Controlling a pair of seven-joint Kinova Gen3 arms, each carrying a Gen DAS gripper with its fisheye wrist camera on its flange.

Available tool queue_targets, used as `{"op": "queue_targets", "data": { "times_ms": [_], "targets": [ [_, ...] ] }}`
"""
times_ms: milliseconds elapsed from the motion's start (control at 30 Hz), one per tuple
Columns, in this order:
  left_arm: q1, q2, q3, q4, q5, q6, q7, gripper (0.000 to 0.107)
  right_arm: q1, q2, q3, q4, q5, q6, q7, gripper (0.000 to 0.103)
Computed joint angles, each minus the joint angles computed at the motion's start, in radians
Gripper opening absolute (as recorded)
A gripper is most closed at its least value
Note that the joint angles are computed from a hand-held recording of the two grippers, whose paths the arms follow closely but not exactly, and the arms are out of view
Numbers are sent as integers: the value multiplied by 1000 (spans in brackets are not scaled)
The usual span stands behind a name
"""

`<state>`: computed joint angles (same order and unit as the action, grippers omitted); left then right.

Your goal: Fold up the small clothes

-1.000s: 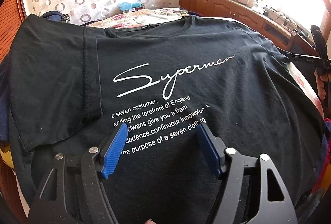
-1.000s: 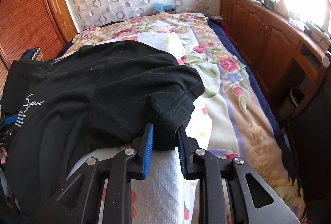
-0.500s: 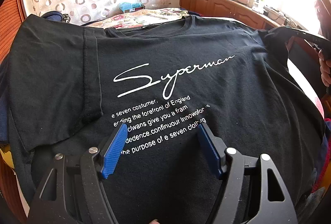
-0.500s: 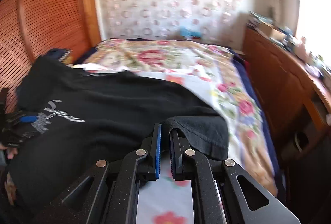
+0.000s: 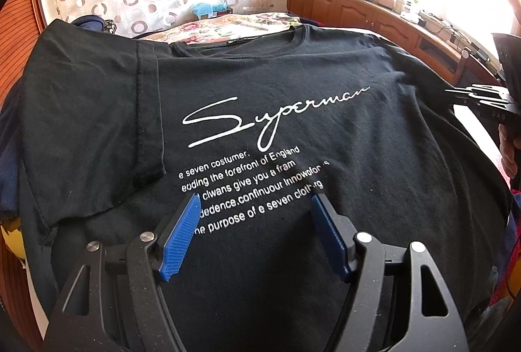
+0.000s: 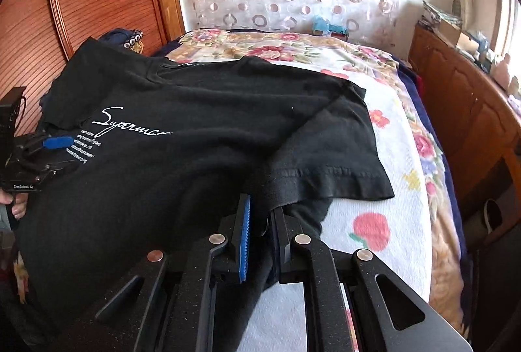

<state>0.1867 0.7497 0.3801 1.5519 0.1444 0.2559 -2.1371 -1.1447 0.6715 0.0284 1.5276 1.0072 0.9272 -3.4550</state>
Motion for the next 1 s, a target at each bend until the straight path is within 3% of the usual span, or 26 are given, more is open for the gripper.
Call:
{"op": "queue_targets", "data": {
  "times_ms": [200, 367, 467, 567, 833, 933, 967, 1000],
  "targets": [
    [-103, -50, 125, 106, 23, -103, -30, 71, -11, -11, -4, -33, 0, 23, 40, 29],
    [-247, -84, 304, 201, 7, -183, -40, 71, -57, -31, 5, 7, 58, 82, -30, 31],
    [-293, -94, 373, 237, -22, -219, -17, 71, -51, -31, -13, 15, 52, 144, -40, 31],
    [-309, -103, 406, 256, -61, -238, 14, 71, -1, -21, -22, 21, 13, 168, -36, 31],
    [-304, -112, 408, 274, -149, -248, 88, 71, 136, -42, -16, 116, -12, -33, -114, 31],
    [-301, -111, 399, 277, -163, -250, 108, 71, 141, -31, -11, 99, -19, -24, -69, 30],
    [-303, -111, 400, 278, -167, -249, 115, 71, 143, -26, -12, 88, -23, -24, -46, 24],
    [-304, -111, 399, 278, -170, -248, 121, 71, 147, -27, -15, 88, -19, -39, -30, 8]
  ]
}}
